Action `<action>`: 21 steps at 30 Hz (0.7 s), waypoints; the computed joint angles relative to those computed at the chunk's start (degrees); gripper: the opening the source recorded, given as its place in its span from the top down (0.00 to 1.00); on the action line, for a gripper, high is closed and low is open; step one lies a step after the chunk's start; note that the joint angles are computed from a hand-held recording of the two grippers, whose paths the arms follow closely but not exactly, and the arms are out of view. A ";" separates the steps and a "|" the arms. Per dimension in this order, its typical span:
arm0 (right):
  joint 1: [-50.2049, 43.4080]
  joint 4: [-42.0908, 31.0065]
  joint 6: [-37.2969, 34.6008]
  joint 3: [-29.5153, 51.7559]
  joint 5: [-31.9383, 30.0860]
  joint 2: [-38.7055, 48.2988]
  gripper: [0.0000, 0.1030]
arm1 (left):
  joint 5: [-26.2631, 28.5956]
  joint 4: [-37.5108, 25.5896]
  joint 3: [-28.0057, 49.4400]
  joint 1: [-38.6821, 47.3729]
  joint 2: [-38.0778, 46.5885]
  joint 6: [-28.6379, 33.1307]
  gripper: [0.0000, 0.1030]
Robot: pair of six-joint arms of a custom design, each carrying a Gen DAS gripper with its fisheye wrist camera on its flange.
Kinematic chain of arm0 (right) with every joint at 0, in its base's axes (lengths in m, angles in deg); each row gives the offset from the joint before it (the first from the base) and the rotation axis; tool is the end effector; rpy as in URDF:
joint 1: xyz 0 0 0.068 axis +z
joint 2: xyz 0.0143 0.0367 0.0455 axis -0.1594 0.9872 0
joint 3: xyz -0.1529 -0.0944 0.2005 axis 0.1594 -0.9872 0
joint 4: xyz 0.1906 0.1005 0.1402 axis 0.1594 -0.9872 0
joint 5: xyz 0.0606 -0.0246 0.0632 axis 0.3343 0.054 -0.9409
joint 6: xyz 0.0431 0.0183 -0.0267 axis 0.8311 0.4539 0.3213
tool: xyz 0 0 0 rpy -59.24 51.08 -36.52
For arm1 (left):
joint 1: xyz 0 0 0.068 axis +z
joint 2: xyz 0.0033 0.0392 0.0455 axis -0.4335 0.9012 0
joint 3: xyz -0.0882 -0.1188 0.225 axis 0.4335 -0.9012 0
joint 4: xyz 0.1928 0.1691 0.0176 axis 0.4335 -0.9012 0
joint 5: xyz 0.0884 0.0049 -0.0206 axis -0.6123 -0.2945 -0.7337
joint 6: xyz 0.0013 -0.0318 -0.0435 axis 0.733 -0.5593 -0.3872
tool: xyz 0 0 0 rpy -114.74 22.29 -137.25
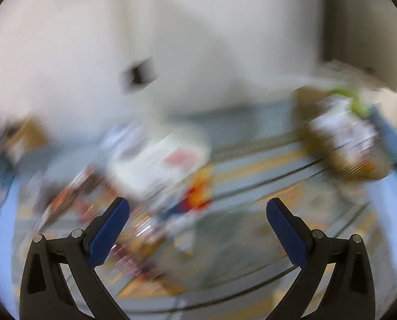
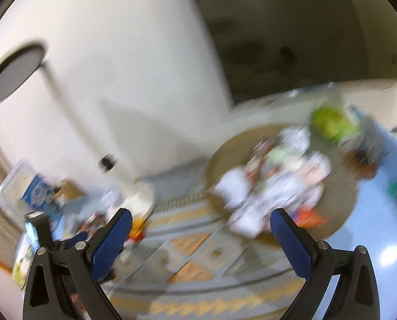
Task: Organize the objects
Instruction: 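Move both grippers back toward the pile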
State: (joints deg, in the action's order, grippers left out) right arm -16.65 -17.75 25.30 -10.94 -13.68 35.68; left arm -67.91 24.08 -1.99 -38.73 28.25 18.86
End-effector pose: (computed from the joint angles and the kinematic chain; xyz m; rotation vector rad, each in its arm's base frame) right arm 0.3182 -0.0227 0.2480 -0.1822 2.2594 0.5583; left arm 0.2986 -0.0612 0.1825 -0.0270 2.3993 0.0847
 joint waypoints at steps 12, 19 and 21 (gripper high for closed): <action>20.07 11.38 3.33 -14.77 7.60 1.32 0.00 | 7.72 9.60 -10.02 19.98 5.82 6.19 0.00; 29.60 14.38 -3.76 -8.89 2.37 13.88 0.00 | 18.72 10.89 -15.31 34.82 1.99 18.43 0.00; 31.97 13.24 -6.09 -5.67 3.75 17.65 0.00 | 20.19 12.66 -16.14 35.83 2.14 19.62 0.00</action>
State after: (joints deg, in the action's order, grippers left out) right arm 15.32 -4.51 19.21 -16.61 -9.93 53.33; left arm -47.72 36.73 -18.13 -2.89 30.39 38.47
